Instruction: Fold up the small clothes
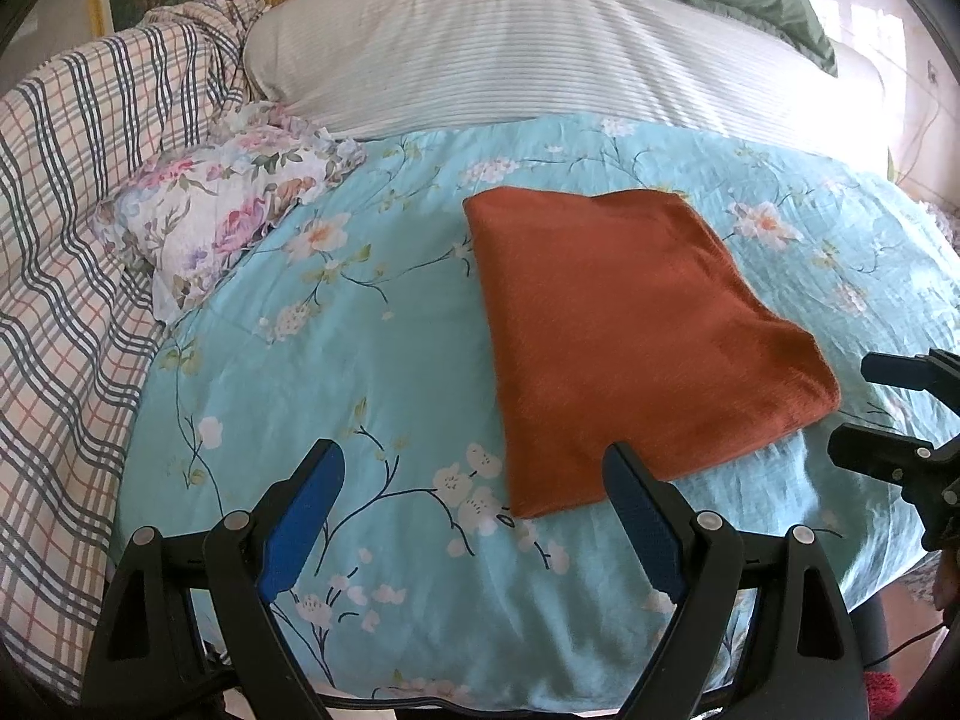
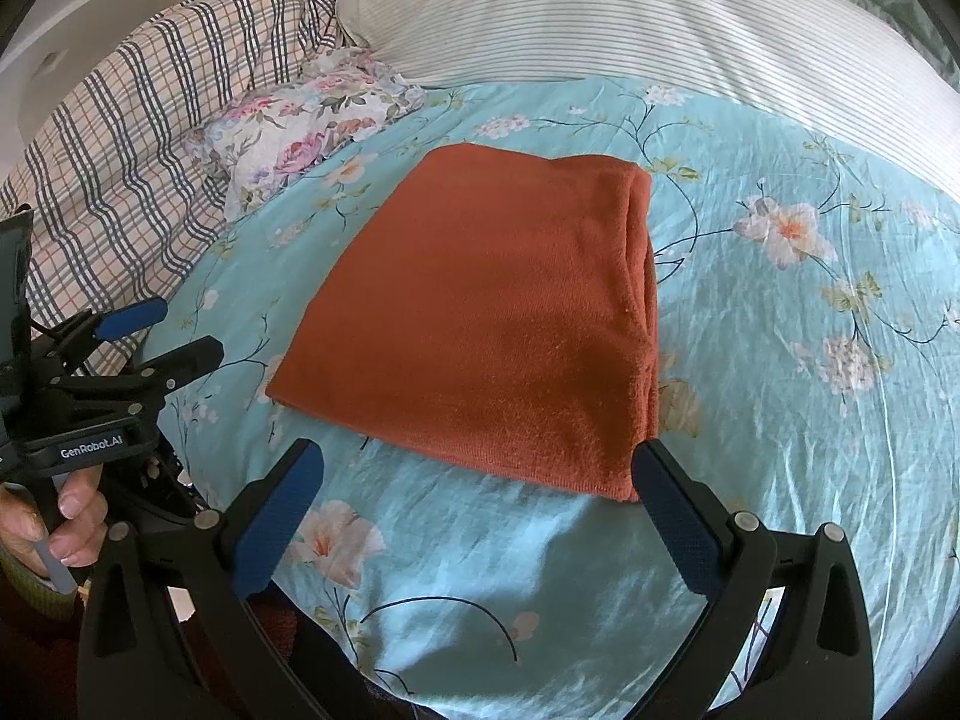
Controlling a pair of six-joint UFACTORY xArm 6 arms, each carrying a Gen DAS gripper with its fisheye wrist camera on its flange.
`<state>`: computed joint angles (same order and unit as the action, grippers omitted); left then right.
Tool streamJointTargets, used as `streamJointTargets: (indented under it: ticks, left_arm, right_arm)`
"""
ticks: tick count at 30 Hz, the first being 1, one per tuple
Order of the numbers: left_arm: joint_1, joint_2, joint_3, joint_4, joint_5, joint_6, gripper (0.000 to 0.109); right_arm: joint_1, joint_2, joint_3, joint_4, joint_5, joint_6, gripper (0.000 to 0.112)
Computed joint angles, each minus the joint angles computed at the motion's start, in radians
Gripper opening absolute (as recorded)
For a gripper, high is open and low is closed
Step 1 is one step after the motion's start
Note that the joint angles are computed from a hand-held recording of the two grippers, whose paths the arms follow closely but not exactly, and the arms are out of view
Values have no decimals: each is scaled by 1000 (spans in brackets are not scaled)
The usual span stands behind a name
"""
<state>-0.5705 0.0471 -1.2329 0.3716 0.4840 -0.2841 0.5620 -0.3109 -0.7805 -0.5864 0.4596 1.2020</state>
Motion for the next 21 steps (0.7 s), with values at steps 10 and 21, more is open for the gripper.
streamJointTargets:
  ticks: [10, 21]
  left_arm:
    - [-3, -3, 4, 9, -1, -12, 89]
    - [-2, -3, 4, 10, -1, -10, 89]
  right_arm:
    - [1, 2, -1, -3, 1, 6, 102]
    - [6, 5, -10, -8, 7, 12, 102]
